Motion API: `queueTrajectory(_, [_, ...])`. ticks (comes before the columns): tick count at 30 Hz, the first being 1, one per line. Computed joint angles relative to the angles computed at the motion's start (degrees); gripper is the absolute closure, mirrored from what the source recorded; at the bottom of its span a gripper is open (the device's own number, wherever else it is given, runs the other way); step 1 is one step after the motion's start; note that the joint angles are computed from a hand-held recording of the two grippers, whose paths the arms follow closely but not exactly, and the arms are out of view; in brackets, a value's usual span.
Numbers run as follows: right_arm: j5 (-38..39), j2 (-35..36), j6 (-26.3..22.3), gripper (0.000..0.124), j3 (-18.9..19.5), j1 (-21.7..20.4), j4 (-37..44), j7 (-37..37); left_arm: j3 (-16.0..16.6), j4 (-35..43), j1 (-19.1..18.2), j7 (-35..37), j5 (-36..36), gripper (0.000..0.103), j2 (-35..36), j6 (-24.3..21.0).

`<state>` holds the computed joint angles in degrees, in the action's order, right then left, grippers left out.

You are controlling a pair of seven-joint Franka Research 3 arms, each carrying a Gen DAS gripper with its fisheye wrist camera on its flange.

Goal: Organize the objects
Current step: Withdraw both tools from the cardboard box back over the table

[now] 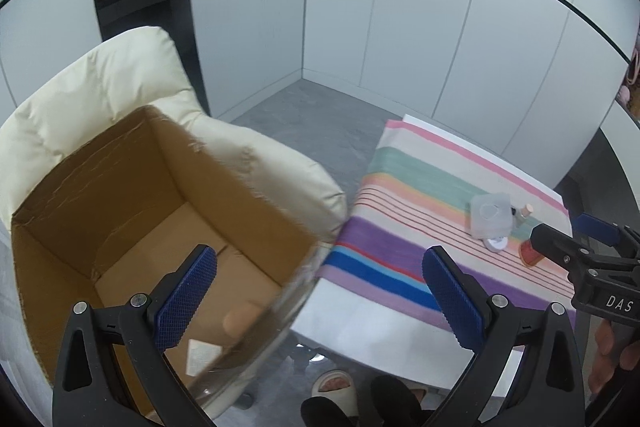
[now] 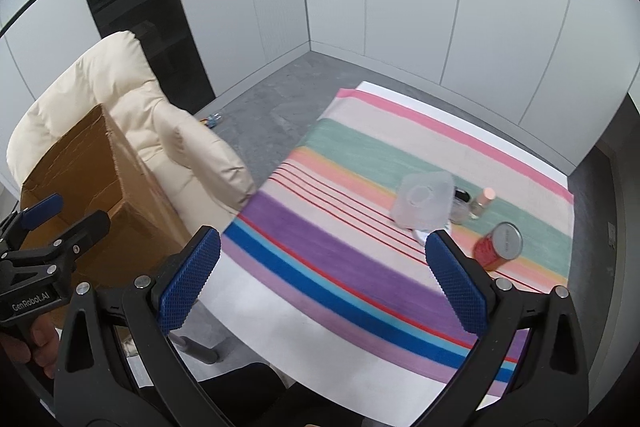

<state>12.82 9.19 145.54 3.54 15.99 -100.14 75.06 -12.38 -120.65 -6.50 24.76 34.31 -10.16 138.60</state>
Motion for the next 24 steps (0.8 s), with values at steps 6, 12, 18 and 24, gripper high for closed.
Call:
queueTrajectory(6, [0.1,-0.5,-0.1,0.021,-0.8,-1.3,-0.8,-0.2,-0.4,3.9,-1.1,1.2,0.0,0.000,3.9,0.5])
queueTrajectory(12, [0.1,-1.4,0.3,0.021,-1.8,-2.9,-2.1,-0.1,-0.5,8.5,-2.9,1.9,0.7,0.000,7.9,0.3])
queueTrajectory(18, [0.1,-2.3,0.5,0.021,-2.6,-4.7,-3.3,0.1,-0.3,13.2,-5.1,3.1,0.8,0.000,11.9,-0.1])
queueTrajectory(24, [0.5,-3.2,0.4,0.021,-3.4,-6.5,-4.3,-0.2,-0.1,18.0,-7.4,5.1,0.8,0.000,16.0,-0.8])
